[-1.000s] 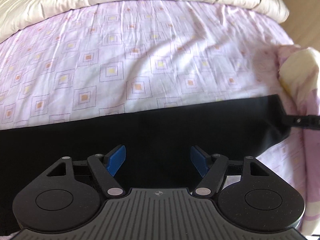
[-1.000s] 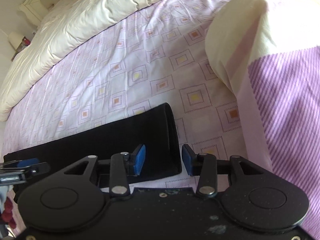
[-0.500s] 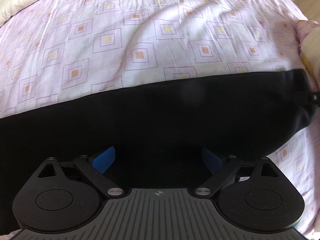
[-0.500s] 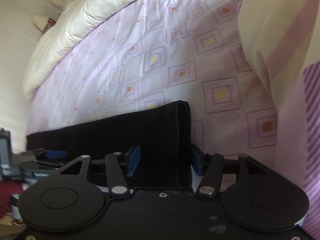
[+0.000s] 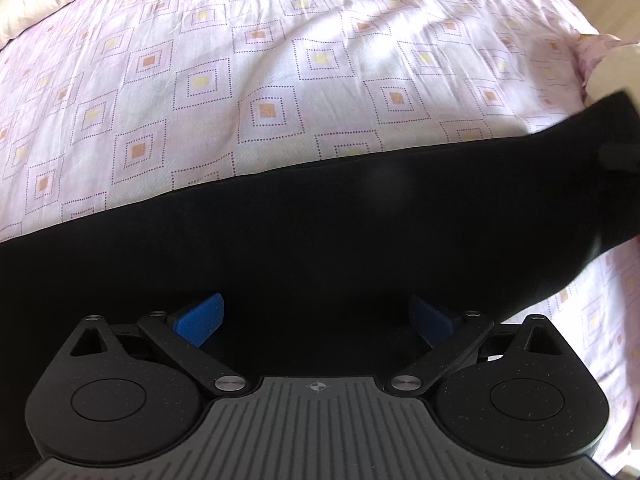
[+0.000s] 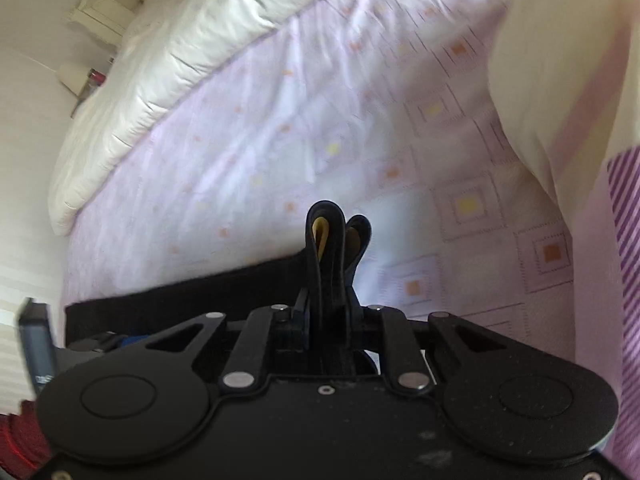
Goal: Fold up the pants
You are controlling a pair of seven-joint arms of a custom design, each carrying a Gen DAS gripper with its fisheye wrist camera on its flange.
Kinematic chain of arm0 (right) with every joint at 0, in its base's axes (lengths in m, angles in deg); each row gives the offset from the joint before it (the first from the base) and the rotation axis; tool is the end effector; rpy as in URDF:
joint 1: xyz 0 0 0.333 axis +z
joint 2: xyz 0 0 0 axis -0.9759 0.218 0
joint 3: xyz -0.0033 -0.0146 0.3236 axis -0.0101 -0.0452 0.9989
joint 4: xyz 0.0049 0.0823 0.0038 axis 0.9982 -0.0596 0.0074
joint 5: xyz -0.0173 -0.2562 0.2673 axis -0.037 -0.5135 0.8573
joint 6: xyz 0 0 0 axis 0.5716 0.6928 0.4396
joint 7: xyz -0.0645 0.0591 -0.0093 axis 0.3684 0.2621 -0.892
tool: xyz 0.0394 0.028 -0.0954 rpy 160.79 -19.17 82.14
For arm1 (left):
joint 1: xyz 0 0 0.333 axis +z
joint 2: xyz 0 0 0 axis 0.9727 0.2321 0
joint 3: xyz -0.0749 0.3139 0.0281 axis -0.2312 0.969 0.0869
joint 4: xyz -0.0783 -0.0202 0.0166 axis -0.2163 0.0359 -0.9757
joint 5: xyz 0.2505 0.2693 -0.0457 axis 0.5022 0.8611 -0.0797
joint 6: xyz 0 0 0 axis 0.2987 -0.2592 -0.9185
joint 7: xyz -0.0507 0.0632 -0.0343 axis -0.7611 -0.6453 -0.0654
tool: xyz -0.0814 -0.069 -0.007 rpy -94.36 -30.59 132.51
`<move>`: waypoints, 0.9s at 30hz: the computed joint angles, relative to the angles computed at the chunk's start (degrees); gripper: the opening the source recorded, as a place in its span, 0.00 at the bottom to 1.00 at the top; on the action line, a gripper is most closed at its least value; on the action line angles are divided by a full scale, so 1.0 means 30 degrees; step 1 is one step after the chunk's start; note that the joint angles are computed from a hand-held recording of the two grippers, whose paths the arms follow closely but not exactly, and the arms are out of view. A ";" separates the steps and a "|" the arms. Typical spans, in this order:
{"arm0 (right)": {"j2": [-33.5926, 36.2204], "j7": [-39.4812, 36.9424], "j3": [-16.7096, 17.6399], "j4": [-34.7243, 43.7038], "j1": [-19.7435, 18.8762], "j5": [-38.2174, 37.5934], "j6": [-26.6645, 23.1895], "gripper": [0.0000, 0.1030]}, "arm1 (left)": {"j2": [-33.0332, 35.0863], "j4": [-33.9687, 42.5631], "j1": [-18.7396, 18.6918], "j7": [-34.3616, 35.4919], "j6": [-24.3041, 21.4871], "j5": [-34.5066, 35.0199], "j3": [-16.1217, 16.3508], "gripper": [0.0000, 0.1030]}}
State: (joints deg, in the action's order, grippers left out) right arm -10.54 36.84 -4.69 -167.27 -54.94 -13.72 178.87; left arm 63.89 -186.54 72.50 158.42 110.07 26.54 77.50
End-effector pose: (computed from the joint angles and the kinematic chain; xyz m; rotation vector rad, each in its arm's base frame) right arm 0.4302 0.1939 0.4649 -1.5062 1.9771 0.2468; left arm 0.4171 -0.0395 0.4618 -1.8649 2.4229 -0.3091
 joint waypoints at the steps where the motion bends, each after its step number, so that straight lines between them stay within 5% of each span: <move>1: -0.0313 0.0508 0.0192 0.0198 -0.0026 -0.0221 0.0094 0.15 | -0.0058 -0.0102 -0.0006 0.0002 0.0154 0.0003 -0.0021 0.98; 9: -0.0286 0.4197 0.1833 0.3658 0.0653 -0.3292 -0.0249 0.14 | -0.0462 -0.0430 -0.0434 0.2360 0.0295 -0.1377 0.1084 0.97; 11: 0.0367 0.5767 0.2513 0.4827 0.0678 -0.5097 -0.0327 0.14 | -0.0690 -0.0185 -0.0227 0.3637 -0.0273 -0.1984 0.1670 0.81; 12: 0.0725 0.6530 0.2742 0.5354 0.0715 -0.5984 -0.0466 0.14 | -0.0889 -0.0063 0.0022 0.4051 -0.0457 -0.2074 0.1845 0.64; 13: 0.1164 0.7642 0.3082 0.6005 0.0713 -0.7182 -0.0683 0.14 | -0.1159 0.0004 0.0358 0.4303 -0.0524 -0.2099 0.2017 0.61; 20: 0.5625 1.2966 0.3786 1.0636 0.2792 -1.3361 -0.1995 0.15 | -0.2743 0.0220 0.3338 0.5687 -0.0196 -0.2030 0.4334 0.61; 27: 1.1255 1.5656 0.2119 1.5882 0.6757 -1.7059 -0.4595 0.09 | -0.2092 0.1282 0.6095 0.6720 -0.1235 -0.1037 0.5563 0.61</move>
State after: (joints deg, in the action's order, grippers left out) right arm 23.22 83.81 1.67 -119.62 -34.67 -64.89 165.08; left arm 57.62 -182.70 90.78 178.58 106.36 23.43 94.19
